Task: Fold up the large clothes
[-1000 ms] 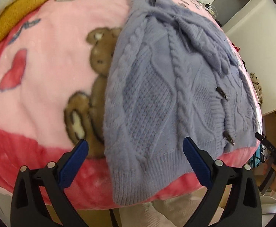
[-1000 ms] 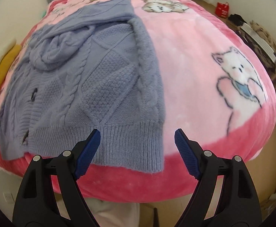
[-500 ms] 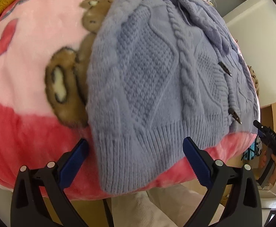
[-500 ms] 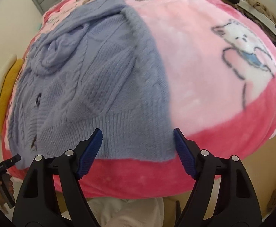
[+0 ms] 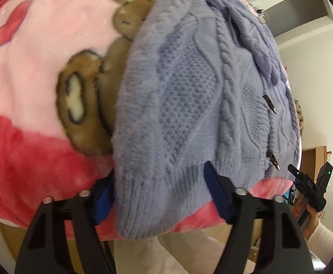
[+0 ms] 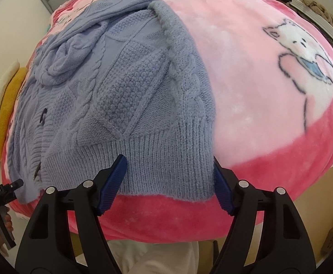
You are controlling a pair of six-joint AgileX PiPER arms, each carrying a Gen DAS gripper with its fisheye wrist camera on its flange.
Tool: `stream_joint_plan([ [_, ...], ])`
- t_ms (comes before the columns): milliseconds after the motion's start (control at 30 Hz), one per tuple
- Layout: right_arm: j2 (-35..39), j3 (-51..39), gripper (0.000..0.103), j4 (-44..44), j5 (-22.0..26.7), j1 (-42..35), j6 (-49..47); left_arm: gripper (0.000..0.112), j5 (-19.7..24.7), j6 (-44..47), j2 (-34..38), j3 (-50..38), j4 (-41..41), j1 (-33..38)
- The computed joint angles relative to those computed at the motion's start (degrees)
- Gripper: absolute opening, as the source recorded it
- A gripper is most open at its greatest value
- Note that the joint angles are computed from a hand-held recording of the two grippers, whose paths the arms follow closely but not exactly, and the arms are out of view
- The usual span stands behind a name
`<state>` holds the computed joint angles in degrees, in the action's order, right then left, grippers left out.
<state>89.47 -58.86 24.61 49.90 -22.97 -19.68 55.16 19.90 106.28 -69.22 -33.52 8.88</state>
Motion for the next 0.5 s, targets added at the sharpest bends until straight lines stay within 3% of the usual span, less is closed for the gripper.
stream_joint_plan([
  [133,0.2,-0.22,0.041,0.75,0.77,-0.94,-1.2,0.041,0.97,-0.37,0.05,0.13,0.4,2.15],
  [200,1.05,-1.46,0.019,1.72,2.81,-1.83,-2.63,0.027,1.9,-0.57,0.18,0.13,-0.78,3.52],
  [300,1.68,-4.92,0.016,1.62,7.24,-1.66,-3.09,0.01,3.73,-0.86,-1.22,-0.12,-1.53,2.94],
  [367,1.26,-7.82,0.016,1.76,10.39,-1.53,-3.51,0.01,4.6,-1.19,-3.24,-0.9,-0.48,0.7],
  [500,0.5,-16.53,0.015,2.2,19.04,-2.11,-2.73,0.01,11.89,-4.84,-4.35,-8.07,0.84,0.27],
])
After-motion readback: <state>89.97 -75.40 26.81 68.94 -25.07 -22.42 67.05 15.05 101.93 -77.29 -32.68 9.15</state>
